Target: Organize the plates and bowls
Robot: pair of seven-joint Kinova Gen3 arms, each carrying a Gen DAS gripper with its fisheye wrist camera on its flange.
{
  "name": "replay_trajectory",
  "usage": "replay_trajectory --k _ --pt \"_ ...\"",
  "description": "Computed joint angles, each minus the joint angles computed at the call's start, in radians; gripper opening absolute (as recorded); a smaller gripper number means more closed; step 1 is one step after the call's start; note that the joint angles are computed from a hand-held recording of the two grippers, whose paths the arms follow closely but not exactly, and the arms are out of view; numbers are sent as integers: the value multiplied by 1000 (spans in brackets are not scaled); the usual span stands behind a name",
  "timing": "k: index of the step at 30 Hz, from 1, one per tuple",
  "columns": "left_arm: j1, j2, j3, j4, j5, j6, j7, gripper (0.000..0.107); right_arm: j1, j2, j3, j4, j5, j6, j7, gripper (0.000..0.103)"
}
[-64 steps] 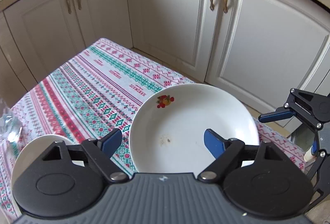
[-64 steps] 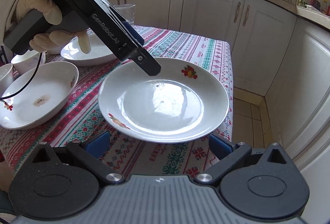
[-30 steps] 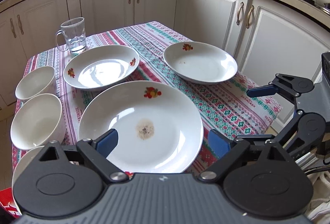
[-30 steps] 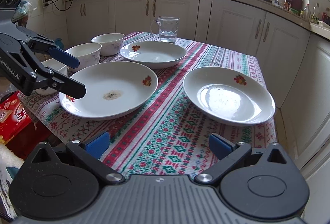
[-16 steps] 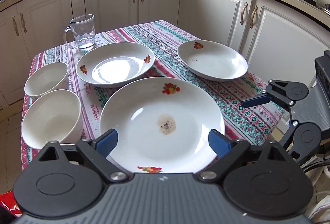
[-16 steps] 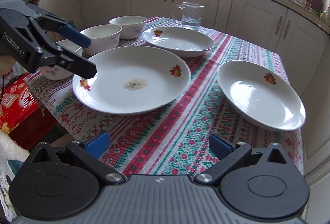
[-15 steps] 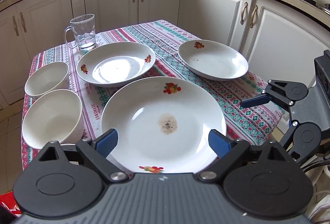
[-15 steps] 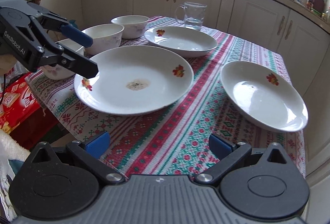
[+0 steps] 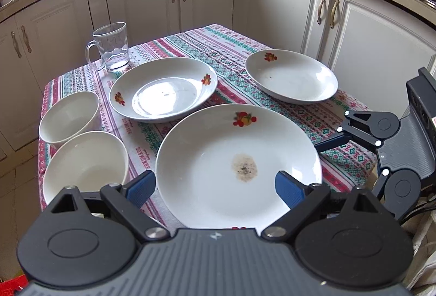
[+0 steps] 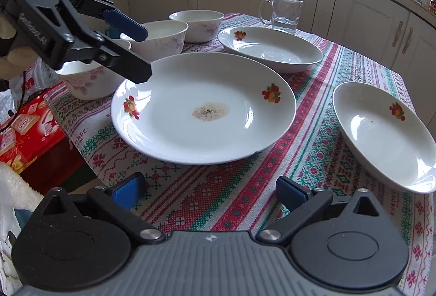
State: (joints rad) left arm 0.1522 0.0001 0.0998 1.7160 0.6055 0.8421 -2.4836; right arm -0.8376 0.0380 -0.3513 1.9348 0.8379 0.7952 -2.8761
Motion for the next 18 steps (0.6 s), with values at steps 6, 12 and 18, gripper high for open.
replay_trajectory --k 6,12,18 --pt "2 49 14 -78 -43 44 18 94 0 3 5 29 67 -47 -38 103" --pt "14 128 41 -192 -125 99 79 94 9 1 10 63 139 -109 -81 103" --pt "37 228 62 -330 -219 182 181 92 -9 2 4 112 283 -117 -238 103"
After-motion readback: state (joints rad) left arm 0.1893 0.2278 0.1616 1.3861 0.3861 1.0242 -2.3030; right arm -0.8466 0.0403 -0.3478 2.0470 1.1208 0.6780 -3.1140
